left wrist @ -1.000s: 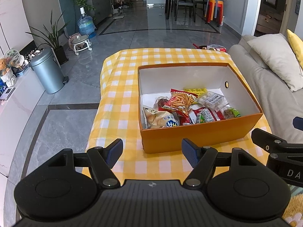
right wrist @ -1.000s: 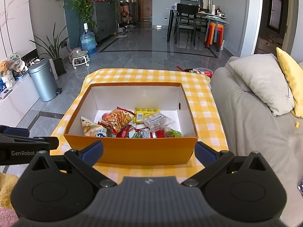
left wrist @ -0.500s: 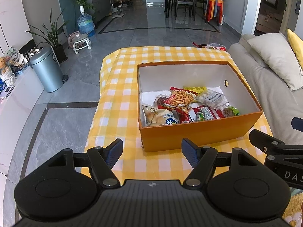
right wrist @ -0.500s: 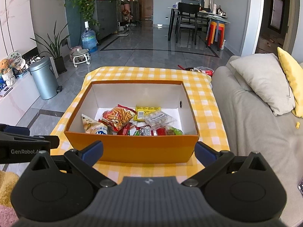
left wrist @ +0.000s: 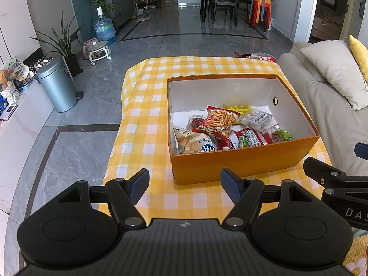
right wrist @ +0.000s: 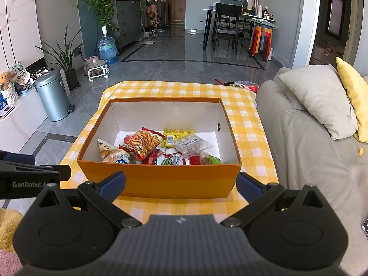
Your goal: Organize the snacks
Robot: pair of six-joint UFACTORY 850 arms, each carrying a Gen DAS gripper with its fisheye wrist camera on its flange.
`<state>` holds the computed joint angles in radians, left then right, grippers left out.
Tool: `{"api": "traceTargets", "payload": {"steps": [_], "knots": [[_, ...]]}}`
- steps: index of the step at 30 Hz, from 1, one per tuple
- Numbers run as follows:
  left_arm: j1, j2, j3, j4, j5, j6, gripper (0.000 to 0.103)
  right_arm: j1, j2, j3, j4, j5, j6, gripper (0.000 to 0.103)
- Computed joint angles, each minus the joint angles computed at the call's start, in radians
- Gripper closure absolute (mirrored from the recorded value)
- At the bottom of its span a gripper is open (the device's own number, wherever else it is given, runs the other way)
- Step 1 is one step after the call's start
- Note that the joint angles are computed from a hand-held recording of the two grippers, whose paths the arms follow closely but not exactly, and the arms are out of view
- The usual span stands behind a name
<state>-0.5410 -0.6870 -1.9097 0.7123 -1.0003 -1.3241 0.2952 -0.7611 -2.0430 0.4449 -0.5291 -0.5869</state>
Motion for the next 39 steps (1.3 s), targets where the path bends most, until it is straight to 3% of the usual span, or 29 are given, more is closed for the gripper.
{"api": "traceTargets", "payload": {"steps": [39], "knots": [[-0.001, 0.002, 0.000, -0.004, -0.004, -0.001, 0.020, -0.002, 0.004, 0.011, -0.003, 0.000, -0.005, 0.004]]}}
